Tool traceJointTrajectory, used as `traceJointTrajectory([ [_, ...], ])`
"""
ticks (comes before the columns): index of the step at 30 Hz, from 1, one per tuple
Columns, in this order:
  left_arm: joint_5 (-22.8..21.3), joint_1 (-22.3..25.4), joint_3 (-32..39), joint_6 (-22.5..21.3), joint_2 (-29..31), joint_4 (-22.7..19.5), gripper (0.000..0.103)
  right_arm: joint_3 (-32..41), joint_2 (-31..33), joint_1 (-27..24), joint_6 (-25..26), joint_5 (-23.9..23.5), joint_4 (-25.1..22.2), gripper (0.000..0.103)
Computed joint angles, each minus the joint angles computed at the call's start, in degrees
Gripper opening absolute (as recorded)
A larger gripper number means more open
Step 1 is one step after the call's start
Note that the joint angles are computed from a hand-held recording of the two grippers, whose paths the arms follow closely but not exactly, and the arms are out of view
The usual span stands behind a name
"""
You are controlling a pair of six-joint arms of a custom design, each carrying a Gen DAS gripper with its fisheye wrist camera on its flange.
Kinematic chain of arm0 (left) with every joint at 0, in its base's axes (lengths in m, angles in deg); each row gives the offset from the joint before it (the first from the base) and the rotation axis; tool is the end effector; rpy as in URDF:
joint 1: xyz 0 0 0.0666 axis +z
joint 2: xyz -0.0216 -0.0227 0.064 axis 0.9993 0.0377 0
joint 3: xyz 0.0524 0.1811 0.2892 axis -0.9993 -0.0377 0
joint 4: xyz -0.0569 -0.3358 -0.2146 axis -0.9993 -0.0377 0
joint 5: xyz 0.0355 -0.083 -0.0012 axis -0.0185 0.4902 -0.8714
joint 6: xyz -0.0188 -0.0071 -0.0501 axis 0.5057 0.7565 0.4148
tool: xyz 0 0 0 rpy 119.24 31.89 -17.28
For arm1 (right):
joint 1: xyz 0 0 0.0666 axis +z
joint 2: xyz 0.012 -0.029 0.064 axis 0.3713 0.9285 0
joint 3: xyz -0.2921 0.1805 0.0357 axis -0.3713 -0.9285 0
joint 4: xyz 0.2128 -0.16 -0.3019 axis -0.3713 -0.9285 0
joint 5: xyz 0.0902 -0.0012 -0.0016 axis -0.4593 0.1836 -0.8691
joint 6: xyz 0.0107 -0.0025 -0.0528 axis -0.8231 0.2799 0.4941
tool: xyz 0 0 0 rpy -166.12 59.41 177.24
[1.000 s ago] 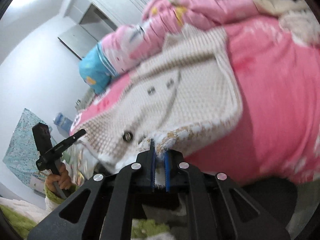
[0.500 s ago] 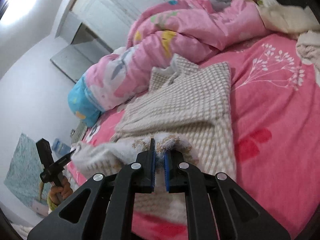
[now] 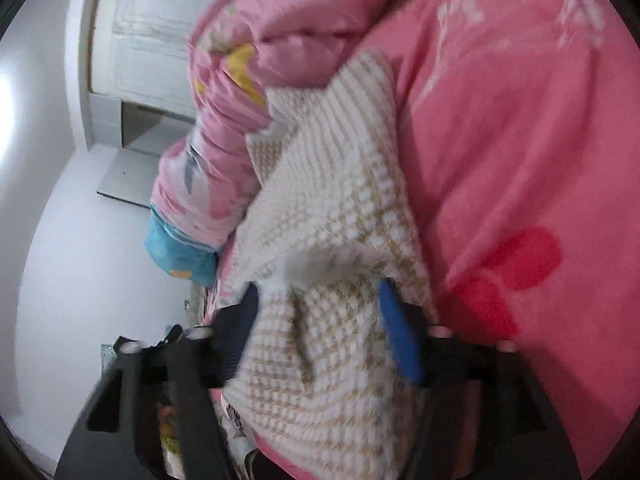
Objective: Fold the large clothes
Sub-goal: 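Fold the held hem up over the coat body toward the collar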
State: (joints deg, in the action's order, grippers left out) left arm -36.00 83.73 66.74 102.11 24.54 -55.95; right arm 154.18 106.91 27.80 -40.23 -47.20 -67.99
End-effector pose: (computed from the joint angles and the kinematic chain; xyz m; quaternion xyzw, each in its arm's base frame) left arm 0.4491 -0.0304 0.4579 -0.2249 0.8891 -0.0909 0.3881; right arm 0.6061 0.0906 0.3530 0.0427 0.8641 0.4729 0.1672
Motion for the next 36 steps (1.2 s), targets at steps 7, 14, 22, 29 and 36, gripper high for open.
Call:
traceJointTrajectory([
  [7, 1.5, -1.6, -7.4, 3.2, -9.6, -3.4, 0.073, -7.7, -9.3, -2.7, 6.2, 0.9, -3.7, 0.071],
  [14, 7.6, -5.5, -22.6, 11.7, -19.8, 0.4, 0.073, -22.8, -22.8, -4.3, 10.5, 0.0, -6.5, 0.071],
  [22, 18.2, -0.9, -30.6, 23.5, -18.6, 17.4, 0.072, -28.4, -22.7, -1.3, 2.9, 0.6, 0.8, 0.071],
  [29, 11.9, 1.1, -29.5, 28.2, -14.1, 20.3, 0.045, -26.9, -18.4, 1.7, -6.0, 8.9, 12.7, 0.060],
  [36, -12.4, -9.8, -15.7, 8.8, -6.7, 3.1, 0.014, -24.6, -18.9, 6.0, 2.4, 25.3, 12.7, 0.017],
])
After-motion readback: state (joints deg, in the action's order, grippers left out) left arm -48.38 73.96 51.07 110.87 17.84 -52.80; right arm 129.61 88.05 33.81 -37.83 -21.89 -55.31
